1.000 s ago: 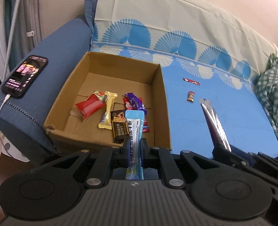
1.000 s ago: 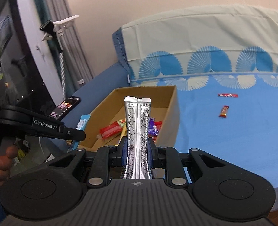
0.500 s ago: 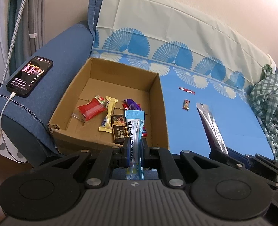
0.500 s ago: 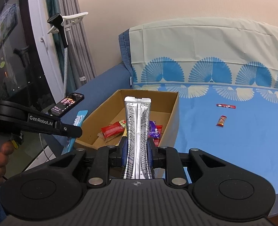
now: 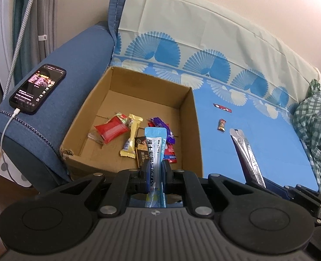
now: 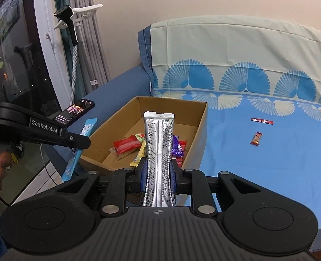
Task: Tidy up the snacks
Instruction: 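Carry the blue stick pack in the left tool while the right tool carries the silver pack to the box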
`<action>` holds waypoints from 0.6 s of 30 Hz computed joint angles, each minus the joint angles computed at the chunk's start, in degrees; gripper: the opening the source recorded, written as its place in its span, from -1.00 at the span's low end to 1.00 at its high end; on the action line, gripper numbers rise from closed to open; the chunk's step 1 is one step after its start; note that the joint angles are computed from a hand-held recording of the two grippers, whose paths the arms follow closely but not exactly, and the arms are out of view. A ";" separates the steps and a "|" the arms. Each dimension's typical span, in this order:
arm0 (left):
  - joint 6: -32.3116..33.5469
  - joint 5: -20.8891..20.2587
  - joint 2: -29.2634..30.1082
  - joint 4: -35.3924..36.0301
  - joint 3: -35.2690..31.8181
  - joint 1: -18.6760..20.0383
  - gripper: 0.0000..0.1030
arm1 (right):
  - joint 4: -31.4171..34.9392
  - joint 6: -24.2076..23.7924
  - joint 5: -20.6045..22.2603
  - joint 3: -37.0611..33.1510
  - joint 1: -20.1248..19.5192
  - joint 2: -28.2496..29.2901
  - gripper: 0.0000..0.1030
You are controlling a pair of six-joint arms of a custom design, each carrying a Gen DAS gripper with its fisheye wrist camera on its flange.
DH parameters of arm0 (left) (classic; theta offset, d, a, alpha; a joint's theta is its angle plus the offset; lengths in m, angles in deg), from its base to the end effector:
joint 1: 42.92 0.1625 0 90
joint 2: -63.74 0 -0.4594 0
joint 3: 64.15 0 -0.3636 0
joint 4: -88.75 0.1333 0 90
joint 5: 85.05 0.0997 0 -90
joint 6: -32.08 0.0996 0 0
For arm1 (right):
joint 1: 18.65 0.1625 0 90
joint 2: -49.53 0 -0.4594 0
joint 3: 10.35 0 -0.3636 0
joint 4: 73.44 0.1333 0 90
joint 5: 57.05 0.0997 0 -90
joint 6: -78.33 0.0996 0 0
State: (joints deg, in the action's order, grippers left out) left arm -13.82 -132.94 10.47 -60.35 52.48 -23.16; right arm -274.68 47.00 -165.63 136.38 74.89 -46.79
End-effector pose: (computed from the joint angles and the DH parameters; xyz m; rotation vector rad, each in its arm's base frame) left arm -0.4328 -0.3681 0.1246 0.5801 2.5145 -0.7923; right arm 0.1206 -0.3053 0.3799 0.4807 -2.2714 1.2262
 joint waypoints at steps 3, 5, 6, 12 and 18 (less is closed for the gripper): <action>0.93 0.32 0.11 -0.21 -0.83 1.04 -0.80 | 0.15 0.22 -0.42 -1.18 0.33 1.41 -0.57; 1.68 0.75 0.29 -0.49 -1.45 1.74 -0.80 | 0.24 0.54 -0.36 -1.98 0.43 2.38 -0.57; 2.18 0.97 0.42 -0.71 -1.79 2.14 -0.80 | 0.62 0.87 -0.30 -2.52 0.47 2.82 -0.57; 5.34 1.82 2.03 -0.90 -4.82 5.00 -0.79 | 2.24 1.68 0.05 -5.84 0.54 6.10 -0.56; 8.46 2.59 4.73 -0.60 -9.16 8.27 -0.79 | 3.82 2.02 0.65 -10.28 -0.22 9.93 -0.56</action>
